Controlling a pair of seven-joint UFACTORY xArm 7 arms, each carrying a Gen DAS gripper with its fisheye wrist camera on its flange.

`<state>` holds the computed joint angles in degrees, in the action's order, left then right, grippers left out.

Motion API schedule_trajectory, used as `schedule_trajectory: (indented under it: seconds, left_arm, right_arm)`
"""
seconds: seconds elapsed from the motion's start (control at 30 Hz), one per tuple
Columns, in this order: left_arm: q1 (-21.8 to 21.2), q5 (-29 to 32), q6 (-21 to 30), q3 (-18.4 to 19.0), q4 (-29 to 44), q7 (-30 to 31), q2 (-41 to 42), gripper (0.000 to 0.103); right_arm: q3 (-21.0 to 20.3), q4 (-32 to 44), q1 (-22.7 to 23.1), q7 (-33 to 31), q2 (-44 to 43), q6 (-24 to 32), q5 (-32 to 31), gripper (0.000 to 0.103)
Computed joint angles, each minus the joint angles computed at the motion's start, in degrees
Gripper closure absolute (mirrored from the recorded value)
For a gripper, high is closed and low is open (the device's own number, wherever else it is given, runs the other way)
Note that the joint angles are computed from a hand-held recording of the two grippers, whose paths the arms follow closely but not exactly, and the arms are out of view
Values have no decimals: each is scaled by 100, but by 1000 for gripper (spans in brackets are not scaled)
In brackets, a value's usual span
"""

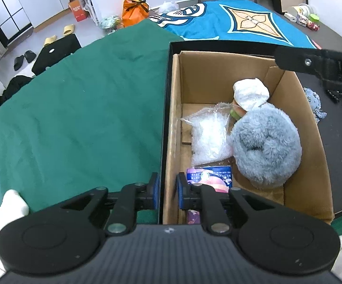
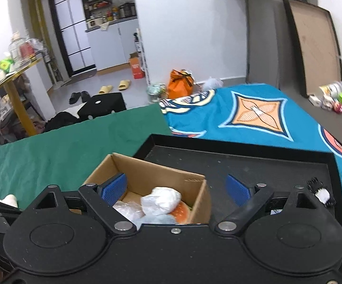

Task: Organize soft objects
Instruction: 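Carry the white cloth with the right gripper into the box and release, then move the right gripper to the denim octopus plush and grasp it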

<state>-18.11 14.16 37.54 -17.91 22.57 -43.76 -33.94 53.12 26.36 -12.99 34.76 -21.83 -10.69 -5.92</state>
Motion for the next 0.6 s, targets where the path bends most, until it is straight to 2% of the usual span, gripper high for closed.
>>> schedule_trajectory:
  seconds: [0.13, 0.3, 0.6]
  left_arm:
    - [12, 47, 137, -39, 157, 4, 87, 86]
    - [73, 227, 212, -160, 330, -150, 251, 68]
    - [39, 648, 485, -278, 753, -352, 733, 56]
  right_arm:
    - [38, -76, -186, 131, -66, 82, 23, 12]
    - [-102, -230, -274, 291, -112, 94, 13, 13]
    - [-133, -411, -656, 490, 78, 40, 60, 18]
